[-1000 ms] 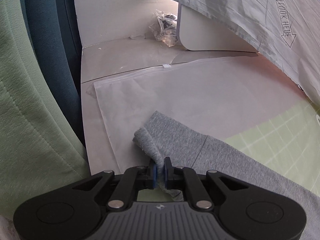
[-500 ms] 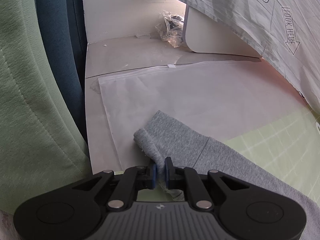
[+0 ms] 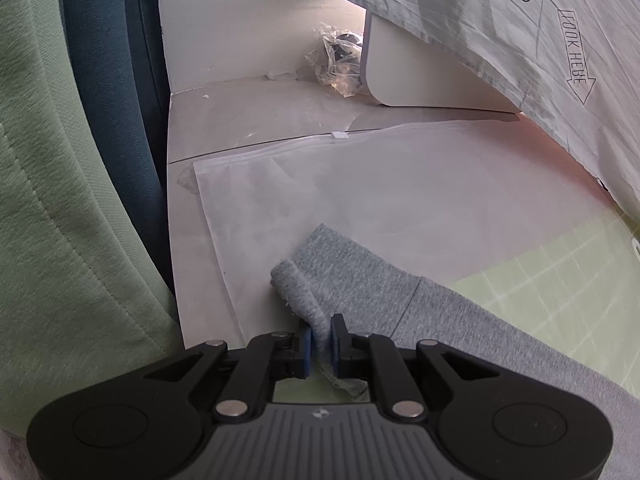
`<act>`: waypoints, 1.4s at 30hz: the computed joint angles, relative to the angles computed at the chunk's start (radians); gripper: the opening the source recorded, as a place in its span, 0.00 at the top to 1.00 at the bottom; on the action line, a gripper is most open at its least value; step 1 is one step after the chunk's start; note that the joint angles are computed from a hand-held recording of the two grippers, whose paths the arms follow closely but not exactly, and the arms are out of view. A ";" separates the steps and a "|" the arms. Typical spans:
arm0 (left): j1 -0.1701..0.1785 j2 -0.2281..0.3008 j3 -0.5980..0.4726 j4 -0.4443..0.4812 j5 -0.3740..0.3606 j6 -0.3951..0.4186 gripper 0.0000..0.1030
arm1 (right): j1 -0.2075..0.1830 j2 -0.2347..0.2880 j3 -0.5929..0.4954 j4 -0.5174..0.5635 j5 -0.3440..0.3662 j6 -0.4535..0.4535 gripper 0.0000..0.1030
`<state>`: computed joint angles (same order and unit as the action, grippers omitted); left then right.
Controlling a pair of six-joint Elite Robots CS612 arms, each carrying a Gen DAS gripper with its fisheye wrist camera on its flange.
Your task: Fold clothes
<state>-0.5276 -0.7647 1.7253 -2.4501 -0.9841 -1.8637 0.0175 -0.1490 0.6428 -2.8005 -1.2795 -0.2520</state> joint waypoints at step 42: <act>-0.187 0.139 -0.254 -0.264 -0.142 0.867 0.22 | -0.273 -0.478 1.028 -0.497 -0.109 0.192 0.00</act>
